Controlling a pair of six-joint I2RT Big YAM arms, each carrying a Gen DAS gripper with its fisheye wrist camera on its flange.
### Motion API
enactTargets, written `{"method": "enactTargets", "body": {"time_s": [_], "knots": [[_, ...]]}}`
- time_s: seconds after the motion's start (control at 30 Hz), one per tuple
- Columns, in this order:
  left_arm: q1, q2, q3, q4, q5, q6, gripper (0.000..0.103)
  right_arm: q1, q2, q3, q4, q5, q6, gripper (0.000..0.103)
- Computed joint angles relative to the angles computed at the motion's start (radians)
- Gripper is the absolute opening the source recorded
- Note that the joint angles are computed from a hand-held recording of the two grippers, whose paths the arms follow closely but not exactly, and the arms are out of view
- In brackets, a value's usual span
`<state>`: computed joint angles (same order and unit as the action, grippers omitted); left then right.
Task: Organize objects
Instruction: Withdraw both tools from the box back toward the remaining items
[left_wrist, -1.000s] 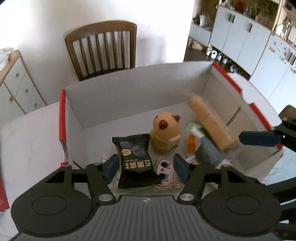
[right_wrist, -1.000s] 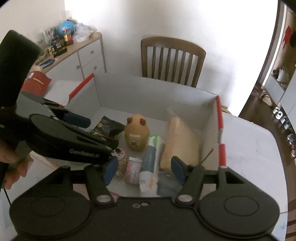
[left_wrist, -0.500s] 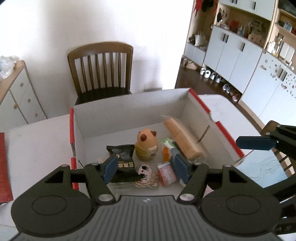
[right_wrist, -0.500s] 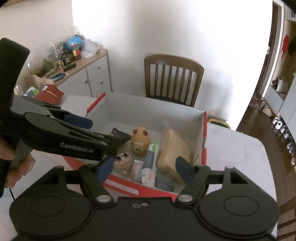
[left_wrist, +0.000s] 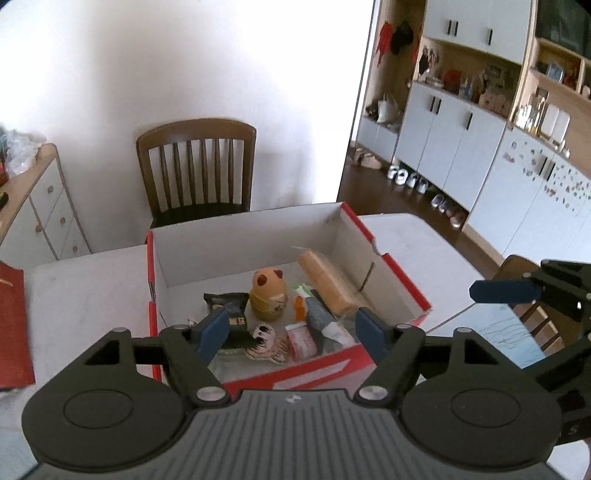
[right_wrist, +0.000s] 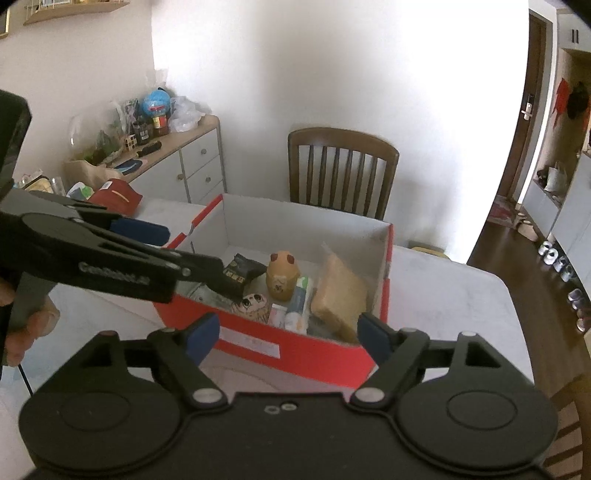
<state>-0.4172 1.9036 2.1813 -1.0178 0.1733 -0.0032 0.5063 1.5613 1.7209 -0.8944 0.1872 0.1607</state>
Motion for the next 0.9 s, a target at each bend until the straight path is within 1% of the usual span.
{"method": "enactTargets", "body": {"time_s": [0.13,0.23,0.33,0.5,0.57,0.6,0.8,0.87,0.9], "knots": [[-0.005,-0.073,-0.104,0.050,0.013,-0.018,0.079,0.003,-0.050,-0.056,0.013,-0.002,0.014,0.087],[-0.012,-0.126,-0.181,0.086,0.011,-0.014,0.080,0.008,-0.083,-0.094,0.020,0.003,0.029,0.092],[-0.017,-0.174,-0.251,0.112,0.011,-0.029,0.080,0.013,-0.114,-0.133,0.038,0.014,0.038,0.096],[-0.019,-0.243,-0.357,0.141,0.031,-0.075,0.080,0.020,-0.159,-0.194,0.051,0.024,0.058,0.098],[-0.024,-0.277,-0.414,0.165,0.023,-0.090,0.084,0.023,-0.173,-0.219,0.055,0.024,0.073,0.100],[-0.026,-0.293,-0.442,0.177,0.021,-0.098,0.084,0.024,-0.179,-0.231,0.055,0.024,0.081,0.101],[-0.036,-0.374,-0.588,0.215,0.016,-0.133,0.086,0.036,-0.209,-0.299,0.047,0.022,0.113,0.101],[-0.038,-0.401,-0.640,0.225,0.018,-0.149,0.093,0.042,-0.214,-0.315,0.042,0.022,0.121,0.101],[-0.039,-0.410,-0.659,0.228,0.018,-0.157,0.095,0.045,-0.217,-0.323,0.040,0.024,0.126,0.101]]}}
